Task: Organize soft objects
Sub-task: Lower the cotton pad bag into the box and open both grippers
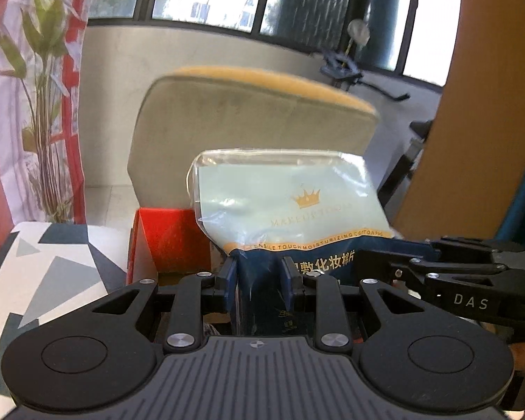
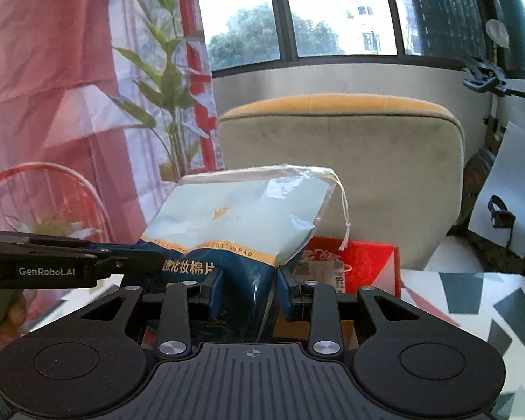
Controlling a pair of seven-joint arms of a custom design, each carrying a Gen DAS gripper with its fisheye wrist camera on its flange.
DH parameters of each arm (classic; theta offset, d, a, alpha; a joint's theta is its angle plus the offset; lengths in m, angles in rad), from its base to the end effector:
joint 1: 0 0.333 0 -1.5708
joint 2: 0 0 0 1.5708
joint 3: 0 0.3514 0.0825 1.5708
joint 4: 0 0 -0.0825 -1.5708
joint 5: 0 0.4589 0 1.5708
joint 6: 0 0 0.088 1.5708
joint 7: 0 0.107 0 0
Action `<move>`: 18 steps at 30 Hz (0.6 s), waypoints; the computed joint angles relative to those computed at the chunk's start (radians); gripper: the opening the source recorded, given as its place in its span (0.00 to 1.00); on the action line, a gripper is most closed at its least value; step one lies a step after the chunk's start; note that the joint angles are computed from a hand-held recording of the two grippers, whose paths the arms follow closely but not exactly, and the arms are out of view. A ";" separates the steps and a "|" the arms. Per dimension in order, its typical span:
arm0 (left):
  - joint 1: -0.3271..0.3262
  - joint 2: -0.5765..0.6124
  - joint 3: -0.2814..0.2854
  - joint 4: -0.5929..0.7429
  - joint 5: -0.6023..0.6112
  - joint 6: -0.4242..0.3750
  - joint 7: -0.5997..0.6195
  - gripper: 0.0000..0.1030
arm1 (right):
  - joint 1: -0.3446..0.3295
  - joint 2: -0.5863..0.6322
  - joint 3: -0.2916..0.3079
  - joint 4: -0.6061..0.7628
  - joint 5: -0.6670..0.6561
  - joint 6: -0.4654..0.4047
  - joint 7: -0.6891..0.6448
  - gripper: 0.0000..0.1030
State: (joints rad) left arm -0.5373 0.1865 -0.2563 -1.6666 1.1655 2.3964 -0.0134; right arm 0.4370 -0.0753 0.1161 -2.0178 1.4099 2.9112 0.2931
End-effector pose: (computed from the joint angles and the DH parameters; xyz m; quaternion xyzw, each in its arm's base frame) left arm 0.5348 -0.5125 0.5767 -0.6470 0.5698 -0.3904 0.3230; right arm 0.5693 0.2825 0.5640 -0.7335 0.3963 -0.1521 0.5309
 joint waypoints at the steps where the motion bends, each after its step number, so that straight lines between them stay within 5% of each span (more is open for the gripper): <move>1: 0.006 0.022 0.000 0.022 -0.025 -0.002 0.028 0.27 | -0.003 0.025 -0.001 0.020 -0.024 0.000 0.018 0.28; 4: 0.016 0.078 0.011 0.075 -0.100 0.005 0.051 0.27 | -0.016 0.090 0.003 0.063 -0.102 -0.003 0.088 0.29; 11: 0.018 0.184 0.016 0.183 -0.350 -0.035 0.225 0.27 | -0.055 0.204 0.001 0.118 -0.442 -0.073 0.479 0.28; 18: 0.008 0.231 0.028 0.244 -0.460 -0.093 0.348 0.27 | -0.068 0.249 -0.005 0.149 -0.666 -0.146 0.728 0.28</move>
State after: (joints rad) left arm -0.5295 0.4172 -0.2284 -1.4225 0.7054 2.3034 0.3346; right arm 0.3694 0.1742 0.1114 -1.8687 0.7434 2.7653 1.0215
